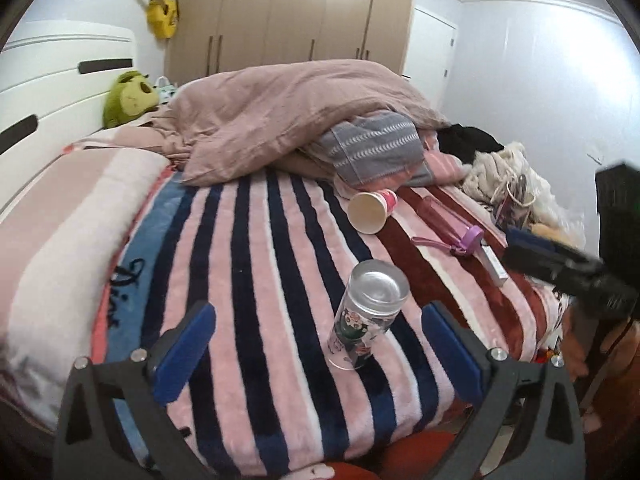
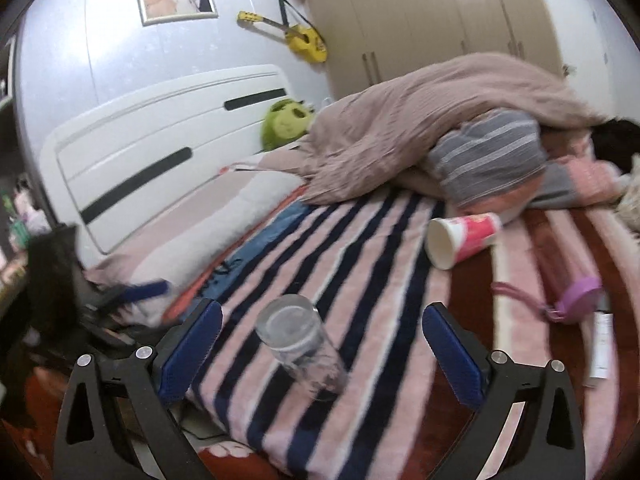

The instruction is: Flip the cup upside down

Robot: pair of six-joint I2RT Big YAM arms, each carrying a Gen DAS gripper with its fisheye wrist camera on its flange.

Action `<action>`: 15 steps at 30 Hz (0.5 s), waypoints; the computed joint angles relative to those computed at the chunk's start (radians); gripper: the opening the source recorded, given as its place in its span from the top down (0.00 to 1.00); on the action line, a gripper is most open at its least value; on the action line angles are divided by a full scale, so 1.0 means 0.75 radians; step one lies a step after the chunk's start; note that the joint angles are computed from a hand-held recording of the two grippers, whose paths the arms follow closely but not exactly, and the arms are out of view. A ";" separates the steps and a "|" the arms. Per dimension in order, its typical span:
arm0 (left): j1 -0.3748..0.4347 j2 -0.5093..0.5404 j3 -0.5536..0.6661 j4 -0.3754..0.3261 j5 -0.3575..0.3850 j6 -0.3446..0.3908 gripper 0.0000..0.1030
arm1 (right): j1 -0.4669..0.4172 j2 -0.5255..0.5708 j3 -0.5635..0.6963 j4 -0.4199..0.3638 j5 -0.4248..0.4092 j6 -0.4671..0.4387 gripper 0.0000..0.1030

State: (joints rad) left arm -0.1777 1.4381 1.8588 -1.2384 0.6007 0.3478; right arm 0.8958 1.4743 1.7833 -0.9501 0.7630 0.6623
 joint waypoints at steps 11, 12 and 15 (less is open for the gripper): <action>0.028 -0.041 -0.002 -0.022 -0.007 -0.001 0.01 | 0.080 -0.009 0.031 -0.102 0.089 0.057 0.02; 0.031 -0.043 0.001 -0.027 -0.005 -0.001 0.01 | 0.082 -0.006 0.037 -0.110 0.093 0.064 0.02; 0.037 -0.037 0.014 -0.044 0.006 0.009 0.01 | 0.086 -0.010 0.034 -0.116 0.095 0.064 0.02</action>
State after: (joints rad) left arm -0.1500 1.4102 1.8689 -1.2713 0.6052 0.3542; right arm 0.9606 1.4670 1.8086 -1.0368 0.8339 0.7104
